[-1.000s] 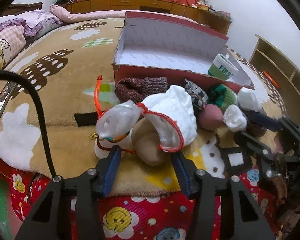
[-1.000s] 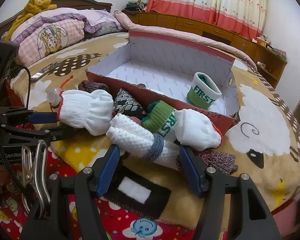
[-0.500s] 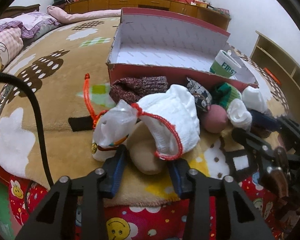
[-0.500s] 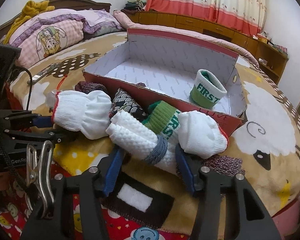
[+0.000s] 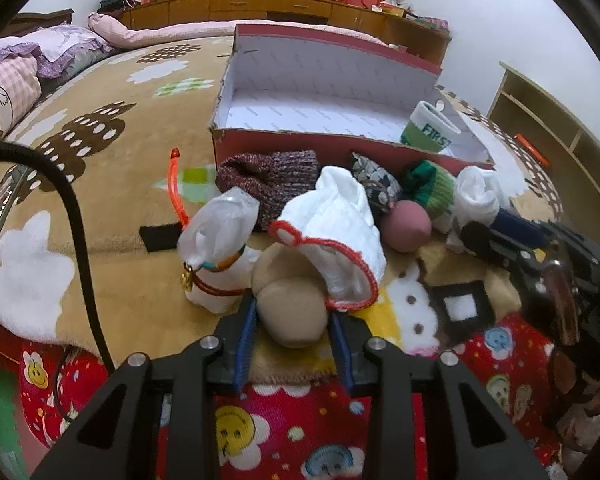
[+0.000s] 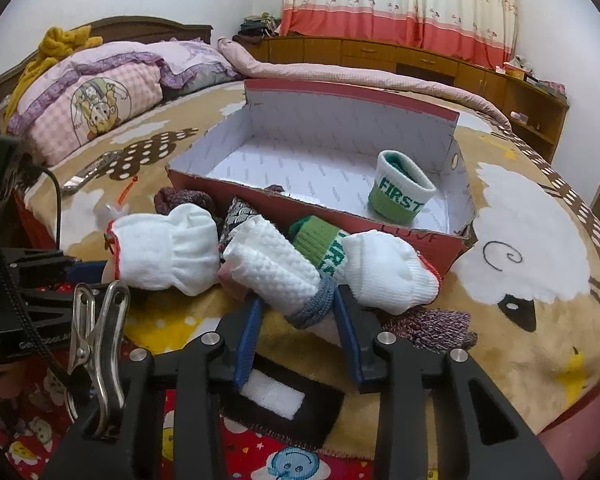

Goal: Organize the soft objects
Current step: 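Grasp the tan plush ball with left while right grasps the grey-banded white rolled towel, then carry the tan plush ball with left and the grey-banded towel with right into the shoebox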

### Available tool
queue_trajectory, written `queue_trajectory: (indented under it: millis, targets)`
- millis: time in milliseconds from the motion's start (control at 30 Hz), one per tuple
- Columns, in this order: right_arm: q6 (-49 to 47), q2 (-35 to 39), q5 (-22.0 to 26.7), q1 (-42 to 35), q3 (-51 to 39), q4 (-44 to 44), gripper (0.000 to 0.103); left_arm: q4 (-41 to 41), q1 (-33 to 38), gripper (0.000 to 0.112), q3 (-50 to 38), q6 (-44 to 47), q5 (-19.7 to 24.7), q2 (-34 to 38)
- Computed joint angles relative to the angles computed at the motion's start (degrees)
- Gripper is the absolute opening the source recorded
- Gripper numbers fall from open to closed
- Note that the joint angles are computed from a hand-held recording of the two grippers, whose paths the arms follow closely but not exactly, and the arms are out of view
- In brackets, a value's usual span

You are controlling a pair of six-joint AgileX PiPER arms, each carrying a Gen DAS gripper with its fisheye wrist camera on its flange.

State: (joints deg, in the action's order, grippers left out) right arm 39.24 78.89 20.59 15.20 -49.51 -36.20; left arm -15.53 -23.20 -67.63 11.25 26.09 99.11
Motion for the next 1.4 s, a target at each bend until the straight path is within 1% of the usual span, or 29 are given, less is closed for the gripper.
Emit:
queue_trajectory:
  millis: [233, 533, 700, 833, 1067, 1400]
  targets:
    - [-1.38, -2.60, -0.35, -0.21, 1.00, 2.95, 0.036, -4.01, 0.87, 0.035, 1.73, 3.46, 0.97, -3.90]
    - [-2.72, -5.45, -0.34, 0.22, 1.41, 5.38, 0.035, -5.43, 0.60, 0.035, 2.29, 4.61, 1.64, -7.24]
    - [-3.58, -7.01, -0.32, 0.49, 1.56, 6.75, 0.035, -7.61, 0.91, 0.035, 2.38, 6.44, 2.19, -8.78]
    - [-5.20, -8.00, -0.61, 0.12, 1.74, 8.43, 0.035, -7.38, 0.90, 0.035, 2.05, 6.22, 2.33, -9.69]
    - [-5.37, -9.45, -0.30, 0.31, 1.48, 8.60, 0.035, -7.28, 0.87, 0.035, 1.04, 5.80, 3.09, -10.02]
    - [-15.50, -10.12, -0.35, -2.34, -0.51, 18.53, 0.035, -5.20, -0.17, 0.035, -2.83, 4.08, 3.81, -8.91]
